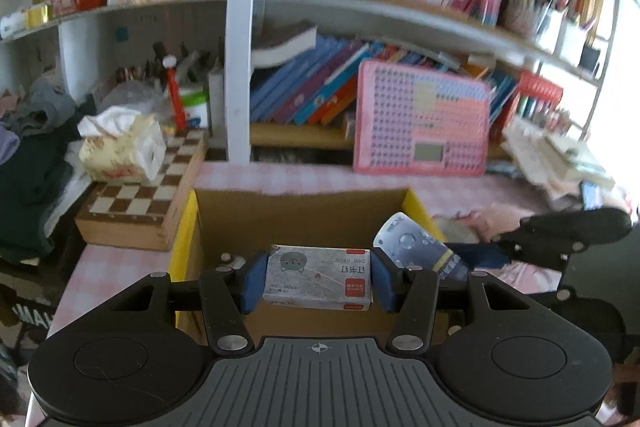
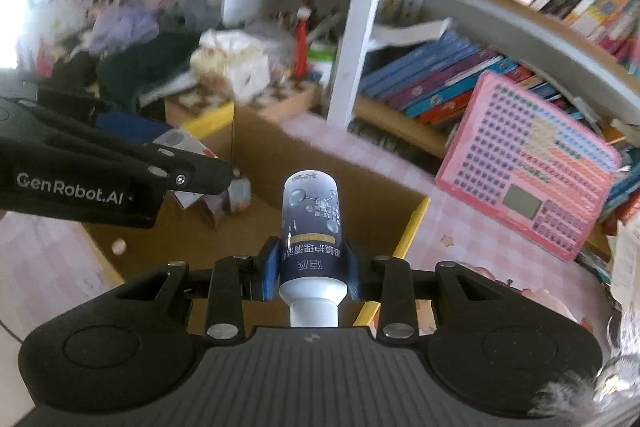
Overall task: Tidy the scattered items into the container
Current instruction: 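Lower the medicine box into the box and open the left tool while the right tool releases the spray bottle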
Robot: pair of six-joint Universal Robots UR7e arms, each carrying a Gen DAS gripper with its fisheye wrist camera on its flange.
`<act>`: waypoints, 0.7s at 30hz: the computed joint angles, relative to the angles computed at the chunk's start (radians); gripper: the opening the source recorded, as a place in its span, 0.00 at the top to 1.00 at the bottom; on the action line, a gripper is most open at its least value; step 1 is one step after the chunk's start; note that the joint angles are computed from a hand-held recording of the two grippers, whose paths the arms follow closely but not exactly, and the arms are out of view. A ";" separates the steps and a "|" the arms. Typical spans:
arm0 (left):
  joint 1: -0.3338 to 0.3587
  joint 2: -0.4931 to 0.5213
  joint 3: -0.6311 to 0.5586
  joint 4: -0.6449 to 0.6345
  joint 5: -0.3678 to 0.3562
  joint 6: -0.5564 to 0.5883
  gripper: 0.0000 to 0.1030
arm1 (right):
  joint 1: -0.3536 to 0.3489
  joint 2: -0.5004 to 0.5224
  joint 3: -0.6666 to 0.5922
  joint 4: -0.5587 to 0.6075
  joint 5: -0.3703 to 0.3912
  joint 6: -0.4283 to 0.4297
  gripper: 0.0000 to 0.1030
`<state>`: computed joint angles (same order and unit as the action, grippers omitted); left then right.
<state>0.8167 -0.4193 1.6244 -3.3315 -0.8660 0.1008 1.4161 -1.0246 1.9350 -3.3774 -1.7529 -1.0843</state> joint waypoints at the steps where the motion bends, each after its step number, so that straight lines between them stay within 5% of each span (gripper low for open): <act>1: 0.006 0.007 -0.012 0.025 0.006 -0.005 0.49 | -0.002 0.011 -0.017 0.019 -0.008 -0.019 0.70; 21: 0.073 0.084 -0.207 0.426 0.088 -0.011 0.49 | 0.030 0.172 -0.269 0.322 -0.219 -0.277 0.70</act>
